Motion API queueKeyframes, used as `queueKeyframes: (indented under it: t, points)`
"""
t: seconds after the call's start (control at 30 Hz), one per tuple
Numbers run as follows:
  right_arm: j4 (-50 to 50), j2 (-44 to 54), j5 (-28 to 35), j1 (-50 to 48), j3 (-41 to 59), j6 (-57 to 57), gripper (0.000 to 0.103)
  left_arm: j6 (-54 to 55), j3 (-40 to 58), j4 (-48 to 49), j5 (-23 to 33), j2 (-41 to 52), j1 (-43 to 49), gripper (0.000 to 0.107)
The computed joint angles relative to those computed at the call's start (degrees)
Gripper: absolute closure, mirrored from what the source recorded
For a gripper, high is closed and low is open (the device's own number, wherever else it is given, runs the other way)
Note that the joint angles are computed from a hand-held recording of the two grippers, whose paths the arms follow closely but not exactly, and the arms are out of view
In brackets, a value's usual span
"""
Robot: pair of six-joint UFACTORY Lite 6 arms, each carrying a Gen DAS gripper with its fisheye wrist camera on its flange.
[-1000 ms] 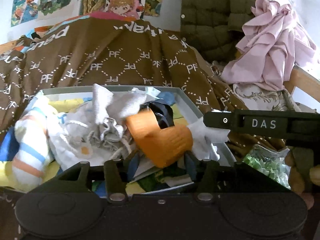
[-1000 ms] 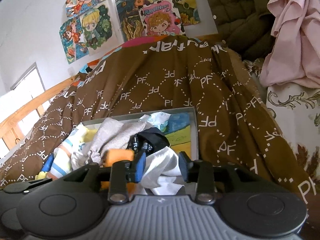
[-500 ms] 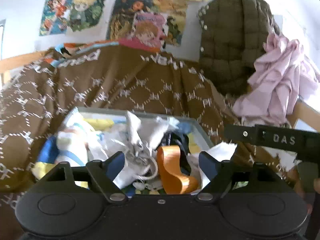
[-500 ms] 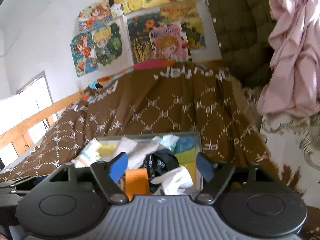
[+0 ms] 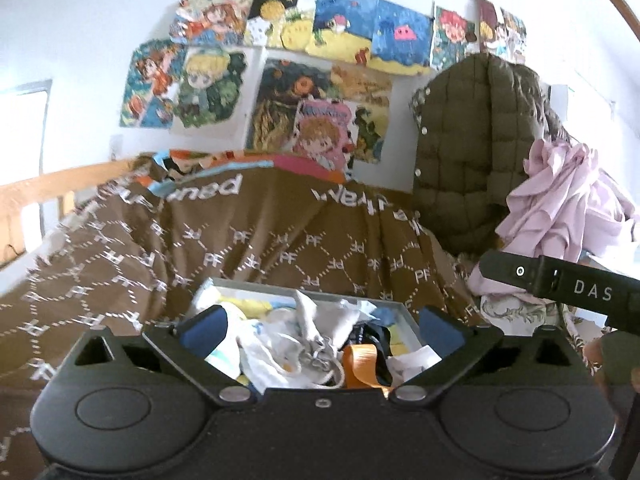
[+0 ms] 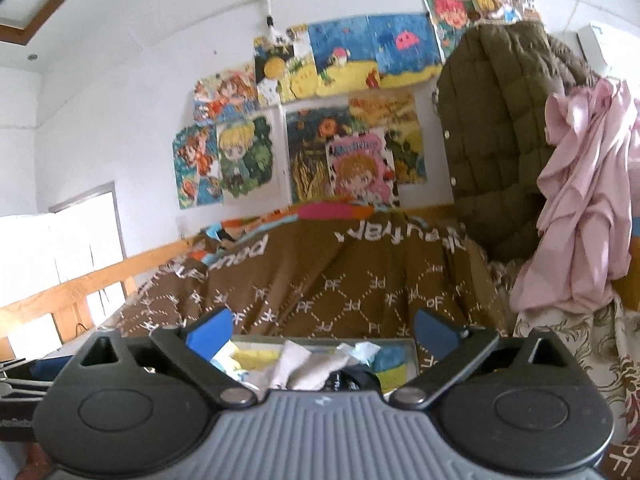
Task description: Organize soft objects
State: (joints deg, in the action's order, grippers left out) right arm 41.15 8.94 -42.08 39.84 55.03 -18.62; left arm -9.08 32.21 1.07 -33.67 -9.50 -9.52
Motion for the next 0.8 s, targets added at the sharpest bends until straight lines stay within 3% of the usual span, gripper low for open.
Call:
queueKeyframes:
  t: [0.2,0.43,0.57,0.8]
  points:
    - [5.96,-4.82,-2.09,5.74,-3.60,-4.11,0.001,-4.23,-7.05,5.48,6.02,-13.12,4.08,0.005]
    - [17.20,-10.10,-9.70,15.67,-8.77,-13.43,0.000,-20.25,-13.48,23.48,11.12,-26.77,11.57,0.005]
    - [21.71,-10.71,-12.85,20.36,-9.69,-16.72,0.000,-34.48,-15.82,37.31,11.38,-32.16,16.52,0.005]
    - [25.26,-9.80,-17.57,26.15,-10.31,-17.62,0.000,-49.66,-19.48,52.57,11.40,-39.64,21.58,0.005]
